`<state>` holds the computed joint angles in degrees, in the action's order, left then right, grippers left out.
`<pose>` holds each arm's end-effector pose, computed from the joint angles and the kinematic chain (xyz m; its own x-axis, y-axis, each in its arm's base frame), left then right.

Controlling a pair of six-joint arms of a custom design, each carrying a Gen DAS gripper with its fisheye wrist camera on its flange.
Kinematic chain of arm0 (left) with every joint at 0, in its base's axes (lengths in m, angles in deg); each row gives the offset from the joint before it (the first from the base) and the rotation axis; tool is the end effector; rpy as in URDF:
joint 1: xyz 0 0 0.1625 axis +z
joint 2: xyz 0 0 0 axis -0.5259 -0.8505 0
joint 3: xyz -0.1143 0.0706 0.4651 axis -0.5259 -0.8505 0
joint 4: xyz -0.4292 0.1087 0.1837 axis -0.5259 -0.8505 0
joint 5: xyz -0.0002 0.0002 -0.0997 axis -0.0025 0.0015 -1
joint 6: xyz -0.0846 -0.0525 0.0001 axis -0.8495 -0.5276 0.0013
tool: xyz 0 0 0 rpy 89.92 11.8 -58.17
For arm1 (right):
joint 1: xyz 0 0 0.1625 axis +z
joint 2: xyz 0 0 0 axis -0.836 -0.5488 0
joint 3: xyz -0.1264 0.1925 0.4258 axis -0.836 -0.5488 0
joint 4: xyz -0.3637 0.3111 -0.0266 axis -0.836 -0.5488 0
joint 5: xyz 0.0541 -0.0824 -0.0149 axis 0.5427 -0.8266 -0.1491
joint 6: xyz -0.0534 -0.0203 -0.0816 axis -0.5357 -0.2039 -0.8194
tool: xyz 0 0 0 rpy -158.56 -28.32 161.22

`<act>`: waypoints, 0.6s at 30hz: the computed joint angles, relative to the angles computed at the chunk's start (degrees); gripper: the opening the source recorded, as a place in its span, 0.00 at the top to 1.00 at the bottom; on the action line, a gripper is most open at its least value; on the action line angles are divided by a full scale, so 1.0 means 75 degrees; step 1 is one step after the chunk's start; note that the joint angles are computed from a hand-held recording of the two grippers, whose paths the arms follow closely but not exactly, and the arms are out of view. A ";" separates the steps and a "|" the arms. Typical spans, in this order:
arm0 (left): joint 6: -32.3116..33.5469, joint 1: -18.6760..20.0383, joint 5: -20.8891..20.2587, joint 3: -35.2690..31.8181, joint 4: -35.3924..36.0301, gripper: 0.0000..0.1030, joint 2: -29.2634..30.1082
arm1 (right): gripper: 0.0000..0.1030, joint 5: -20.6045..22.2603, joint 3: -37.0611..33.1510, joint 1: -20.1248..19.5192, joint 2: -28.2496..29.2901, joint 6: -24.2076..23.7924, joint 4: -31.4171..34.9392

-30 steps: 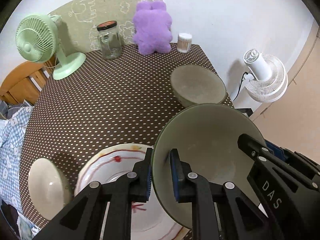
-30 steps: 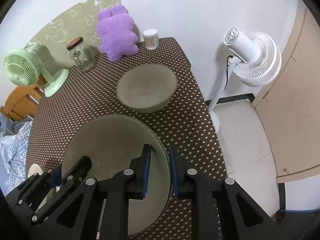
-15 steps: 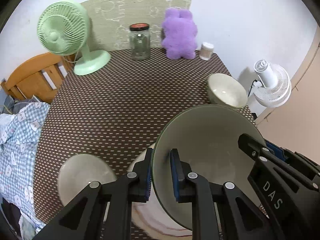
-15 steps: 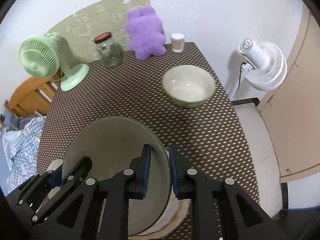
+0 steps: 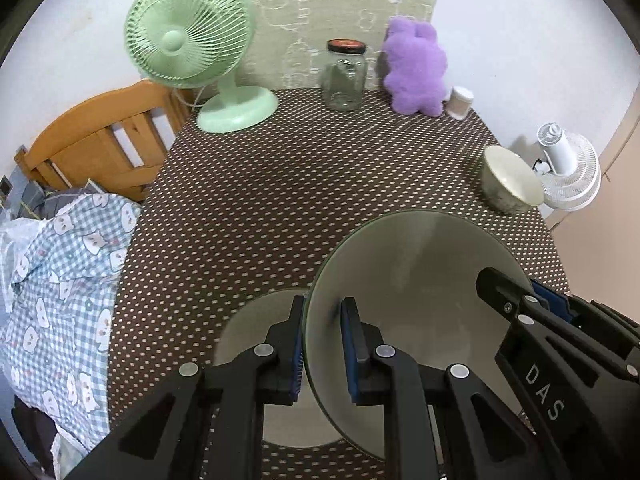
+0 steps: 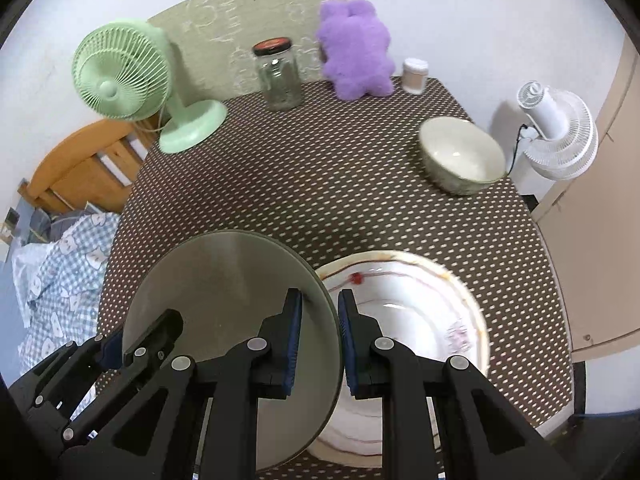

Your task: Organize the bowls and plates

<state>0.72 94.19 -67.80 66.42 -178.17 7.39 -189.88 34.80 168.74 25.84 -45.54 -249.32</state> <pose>-0.0931 -0.6284 0.2135 -0.7458 -0.0266 -0.6656 0.3118 0.8691 -0.3840 0.3263 -0.6355 -0.0072 -0.7664 -0.0222 0.6420 -0.3094 0.8886 -0.3386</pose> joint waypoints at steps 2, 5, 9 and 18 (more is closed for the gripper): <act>0.0063 0.0085 -0.0006 0.0017 0.0018 0.87 -0.0068 | 0.79 -0.0014 -0.0086 0.0062 0.0129 0.0054 0.0049; 0.0187 0.0222 -0.0031 0.0086 0.0013 0.87 -0.0195 | 0.79 -0.0039 -0.0182 0.0145 0.0290 0.0150 0.0119; 0.0333 0.0369 -0.0066 0.0122 -0.0028 0.86 -0.0270 | 0.79 -0.0065 -0.0315 0.0203 0.0496 0.0240 0.0192; 0.0350 0.0605 -0.0141 0.0121 0.0170 0.86 -0.0368 | 0.79 -0.0067 -0.0511 0.0248 0.0759 0.0423 0.0483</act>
